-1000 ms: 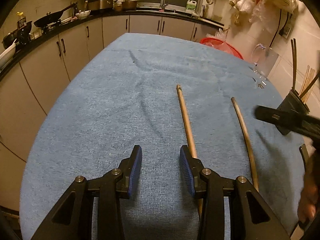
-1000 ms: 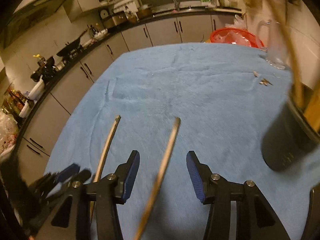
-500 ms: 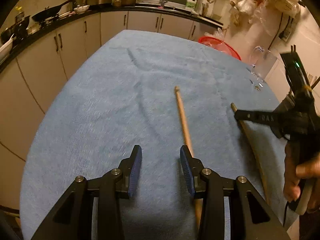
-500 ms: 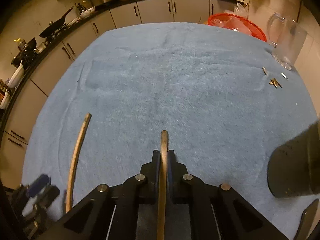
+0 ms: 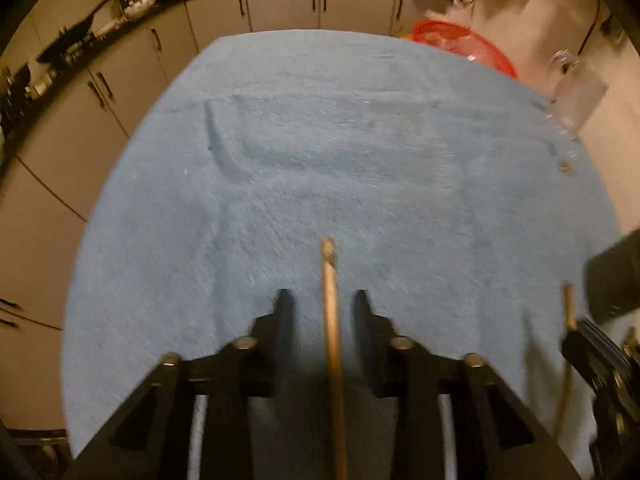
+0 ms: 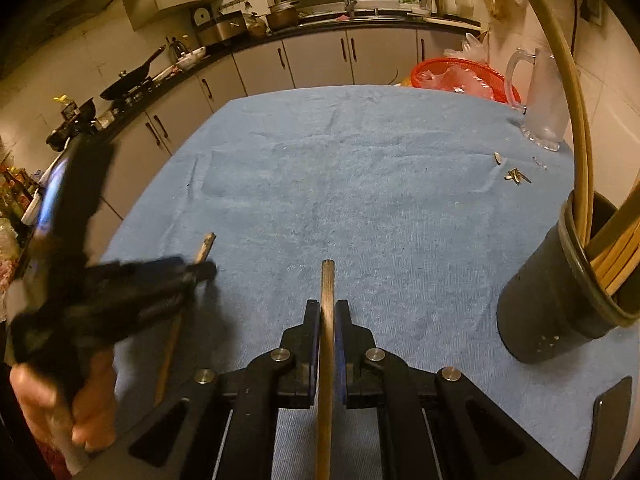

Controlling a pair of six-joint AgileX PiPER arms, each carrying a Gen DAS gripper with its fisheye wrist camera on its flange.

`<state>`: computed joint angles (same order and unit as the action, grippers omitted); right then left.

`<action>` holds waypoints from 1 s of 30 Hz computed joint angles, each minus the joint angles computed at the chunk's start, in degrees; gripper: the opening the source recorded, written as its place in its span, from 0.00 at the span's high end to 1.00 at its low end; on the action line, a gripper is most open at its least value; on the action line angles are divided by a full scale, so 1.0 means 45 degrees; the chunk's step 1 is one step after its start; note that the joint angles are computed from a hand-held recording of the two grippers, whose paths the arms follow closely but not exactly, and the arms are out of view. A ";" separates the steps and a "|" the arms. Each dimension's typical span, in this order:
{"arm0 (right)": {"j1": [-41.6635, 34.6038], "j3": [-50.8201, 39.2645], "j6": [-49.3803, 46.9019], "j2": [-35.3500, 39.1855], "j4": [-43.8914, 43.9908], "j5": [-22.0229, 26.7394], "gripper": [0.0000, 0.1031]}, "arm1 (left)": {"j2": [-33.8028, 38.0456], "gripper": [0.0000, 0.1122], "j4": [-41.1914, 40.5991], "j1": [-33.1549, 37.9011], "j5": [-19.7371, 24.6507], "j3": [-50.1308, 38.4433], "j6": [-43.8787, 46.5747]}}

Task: Organize utensils
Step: 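Grasp a wooden chopstick on the towel with the left tool while the right tool grasps another, then lift both held chopsticks upright and carry them over the black cup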

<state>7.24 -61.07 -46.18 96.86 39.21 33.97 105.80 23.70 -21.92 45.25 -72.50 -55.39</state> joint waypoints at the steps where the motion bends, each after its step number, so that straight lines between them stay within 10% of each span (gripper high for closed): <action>1: -0.0037 0.0076 -0.0160 -0.0076 0.0122 0.0051 0.93 | -0.0022 0.89 -0.0040 0.0044 -0.0134 0.0050 0.0050; 10: -0.0541 0.1264 -0.2646 -0.1488 0.2587 0.0284 0.93 | -0.3988 0.94 0.1841 -0.0962 -0.1644 0.3660 -0.2746; 23: -0.3301 0.3881 -0.8436 -0.5722 0.8771 0.2422 0.93 | -0.7445 0.94 0.6349 -0.5626 0.2709 0.3337 -0.6965; 30: -0.3937 0.4279 -0.8660 -0.6374 0.9248 0.2820 0.93 | -0.7150 0.94 0.6654 -0.6179 0.3147 0.3154 -0.7242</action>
<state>-10.47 -41.81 -85.15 68.17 80.82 46.66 73.63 53.65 -49.72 59.41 -58.30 -87.98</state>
